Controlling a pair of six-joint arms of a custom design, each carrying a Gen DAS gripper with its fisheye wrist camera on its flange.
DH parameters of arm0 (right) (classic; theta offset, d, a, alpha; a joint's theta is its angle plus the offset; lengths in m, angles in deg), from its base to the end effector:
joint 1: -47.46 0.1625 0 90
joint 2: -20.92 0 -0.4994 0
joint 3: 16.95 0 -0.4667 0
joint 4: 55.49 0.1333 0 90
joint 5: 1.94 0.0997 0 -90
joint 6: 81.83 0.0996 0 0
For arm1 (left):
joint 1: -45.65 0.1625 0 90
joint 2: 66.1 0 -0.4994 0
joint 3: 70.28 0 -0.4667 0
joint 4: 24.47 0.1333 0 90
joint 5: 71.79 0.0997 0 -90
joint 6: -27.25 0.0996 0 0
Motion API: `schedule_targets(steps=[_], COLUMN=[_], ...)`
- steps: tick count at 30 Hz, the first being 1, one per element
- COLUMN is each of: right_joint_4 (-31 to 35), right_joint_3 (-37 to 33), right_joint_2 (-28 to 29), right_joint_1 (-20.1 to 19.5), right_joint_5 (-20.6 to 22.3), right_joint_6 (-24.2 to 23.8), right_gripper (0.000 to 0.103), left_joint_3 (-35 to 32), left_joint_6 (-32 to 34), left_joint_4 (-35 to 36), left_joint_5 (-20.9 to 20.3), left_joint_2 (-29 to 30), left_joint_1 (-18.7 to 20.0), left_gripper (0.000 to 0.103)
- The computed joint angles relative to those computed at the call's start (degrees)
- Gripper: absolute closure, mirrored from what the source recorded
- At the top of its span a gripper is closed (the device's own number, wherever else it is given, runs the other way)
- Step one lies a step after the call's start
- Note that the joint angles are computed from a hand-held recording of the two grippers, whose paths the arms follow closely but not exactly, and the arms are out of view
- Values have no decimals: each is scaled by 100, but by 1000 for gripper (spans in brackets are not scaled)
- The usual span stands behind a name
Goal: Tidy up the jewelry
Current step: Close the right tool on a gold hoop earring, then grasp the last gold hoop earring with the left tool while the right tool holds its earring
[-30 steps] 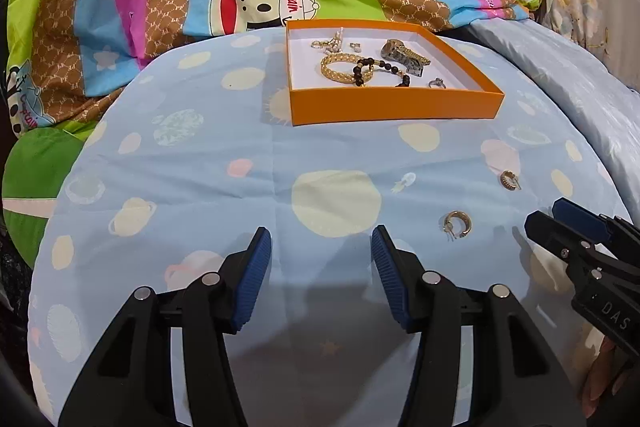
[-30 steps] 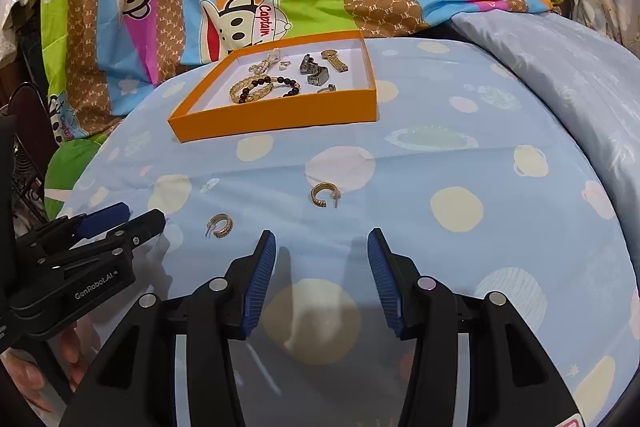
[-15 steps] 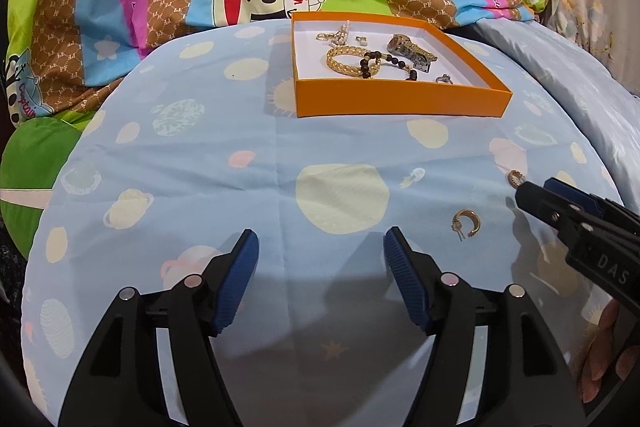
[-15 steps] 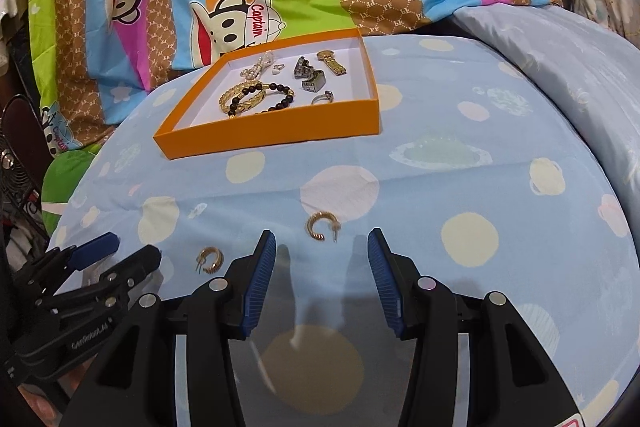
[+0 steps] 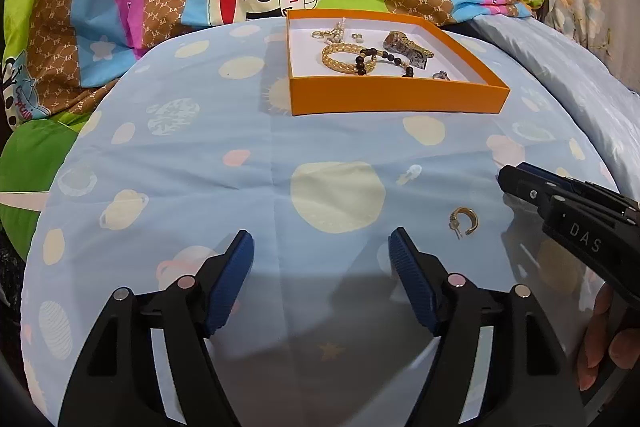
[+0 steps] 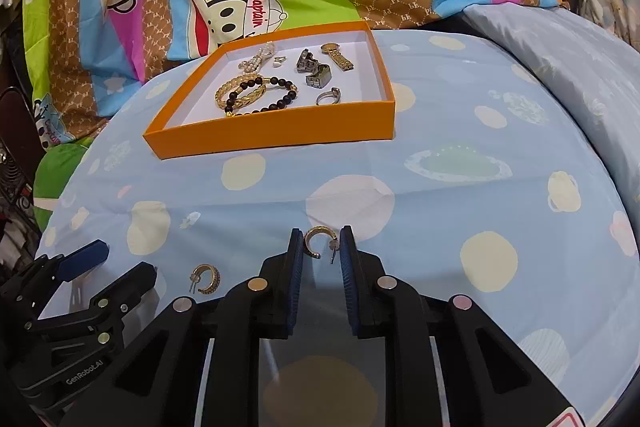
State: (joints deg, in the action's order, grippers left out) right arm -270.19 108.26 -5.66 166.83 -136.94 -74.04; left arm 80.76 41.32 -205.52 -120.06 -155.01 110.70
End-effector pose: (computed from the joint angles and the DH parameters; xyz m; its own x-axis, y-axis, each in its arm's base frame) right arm 0.2986 -0.4024 -0.0949 -0.8212 0.0308 0.5697 -0.3323 0.7859 -0.5215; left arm 0.0330 -0.4023 0.2324 -0.6983 0.2152 -0.6827 0.5557 0.7642 -0.3274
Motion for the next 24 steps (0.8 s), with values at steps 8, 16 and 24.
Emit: schedule_targets(steps=[8, 16, 24], right_joint_4=[-243, -859, -1170], right_joint_3=[113, 500, 738], right_joint_2=[-24, -38, -100], right_joint_1=[-28, 64, 0], right_joint_5=[121, 49, 120], right_joint_6=[1, 108, 219], right_gripper=[86, 86, 86], left_joint_3=[9, 113, 123], left_joint_6=[-4, -104, -502], left_joint_4=[6, 1, 375], left_joint_5=[48, -92, -401], left_joint_2=[7, -153, 143], left_joint_1=[-27, -175, -531], left_gripper=[34, 34, 34])
